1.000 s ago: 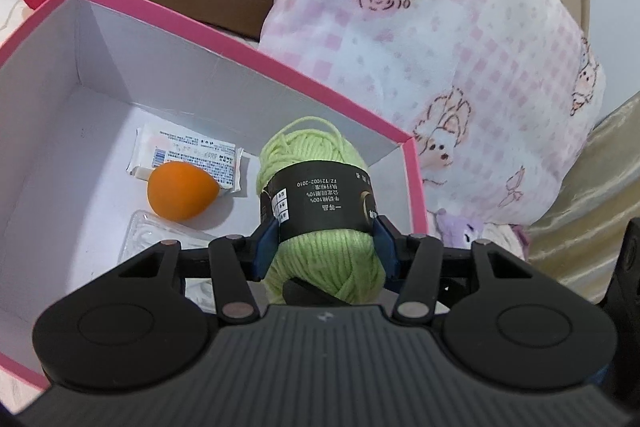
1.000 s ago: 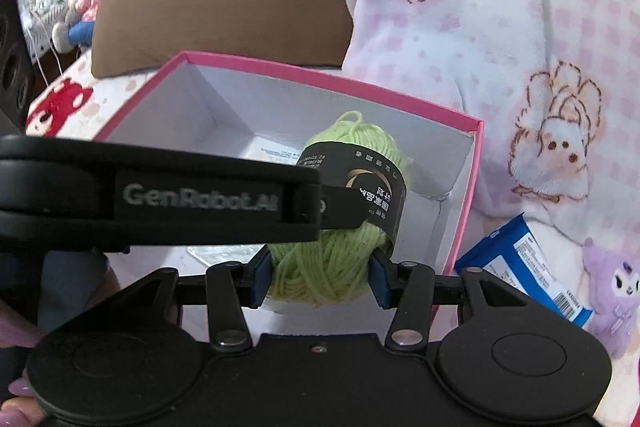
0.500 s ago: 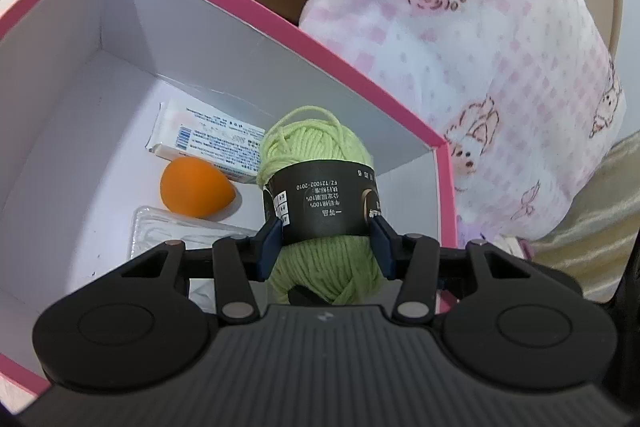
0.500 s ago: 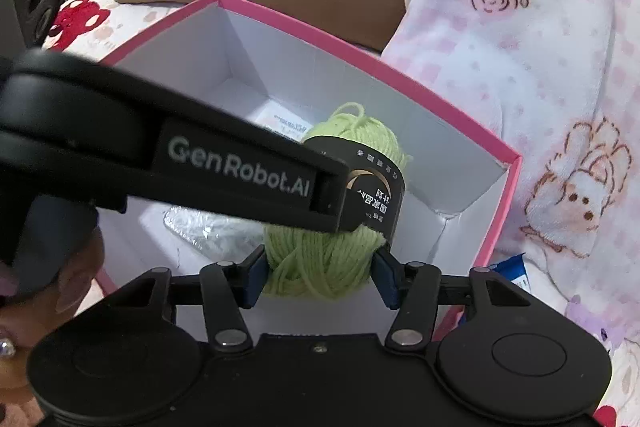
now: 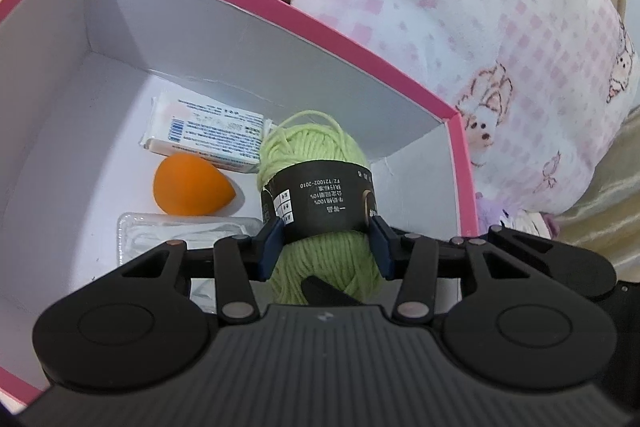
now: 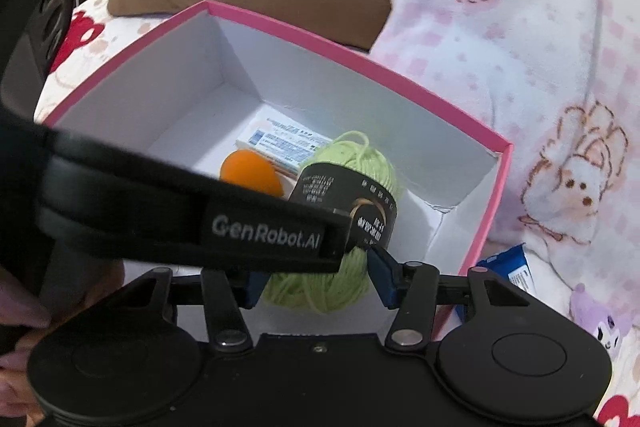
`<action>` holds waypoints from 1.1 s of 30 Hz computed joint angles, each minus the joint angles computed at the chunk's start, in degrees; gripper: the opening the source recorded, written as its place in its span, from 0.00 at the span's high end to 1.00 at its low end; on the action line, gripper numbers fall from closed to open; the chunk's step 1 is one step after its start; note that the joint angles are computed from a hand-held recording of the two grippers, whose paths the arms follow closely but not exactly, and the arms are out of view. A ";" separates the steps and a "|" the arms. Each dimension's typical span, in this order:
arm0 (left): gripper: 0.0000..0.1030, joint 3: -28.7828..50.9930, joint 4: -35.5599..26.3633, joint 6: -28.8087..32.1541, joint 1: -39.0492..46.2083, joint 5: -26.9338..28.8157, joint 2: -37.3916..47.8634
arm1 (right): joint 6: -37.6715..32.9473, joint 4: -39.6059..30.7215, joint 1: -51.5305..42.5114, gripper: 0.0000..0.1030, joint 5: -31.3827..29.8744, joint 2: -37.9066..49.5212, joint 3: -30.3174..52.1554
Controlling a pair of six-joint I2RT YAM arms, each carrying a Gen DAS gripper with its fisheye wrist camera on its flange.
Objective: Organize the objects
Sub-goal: 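Lower the yarn ball into the pink box and open the left gripper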
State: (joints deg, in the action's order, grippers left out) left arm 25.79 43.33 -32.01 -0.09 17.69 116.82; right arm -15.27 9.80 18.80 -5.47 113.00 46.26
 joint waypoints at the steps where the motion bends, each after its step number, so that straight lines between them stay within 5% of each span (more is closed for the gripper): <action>1: 0.56 0.17 0.00 0.07 -0.25 0.12 0.17 | 0.12 0.60 0.05 0.45 0.52 -0.07 -0.35; 7: 0.57 -1.13 3.41 -0.88 -0.14 0.72 0.50 | 0.94 7.51 -1.22 0.63 2.11 0.70 -2.69; 14: 0.69 -0.85 4.36 -0.43 -0.86 0.48 1.51 | -1.66 11.18 -1.78 0.70 1.80 -0.16 -5.71; 21: 0.71 -1.78 5.76 -1.43 -3.74 -2.67 1.22 | -1.01 17.63 -4.12 0.66 -4.34 -3.27 -12.25; 29: 0.69 -4.99 2.74 -2.45 -5.86 -6.29 -5.29 | 0.74 13.70 -10.26 0.60 -15.12 -9.68 -16.41; 33: 0.62 -7.43 -5.44 -2.04 -7.84 -11.98 -14.74 | 1.07 12.78 -12.51 0.55 -18.03 -13.81 -19.40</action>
State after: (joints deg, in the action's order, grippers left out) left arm 18.36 37.89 -34.05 -7.93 5.71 102.09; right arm -14.20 22.59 6.29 -23.50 99.19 26.85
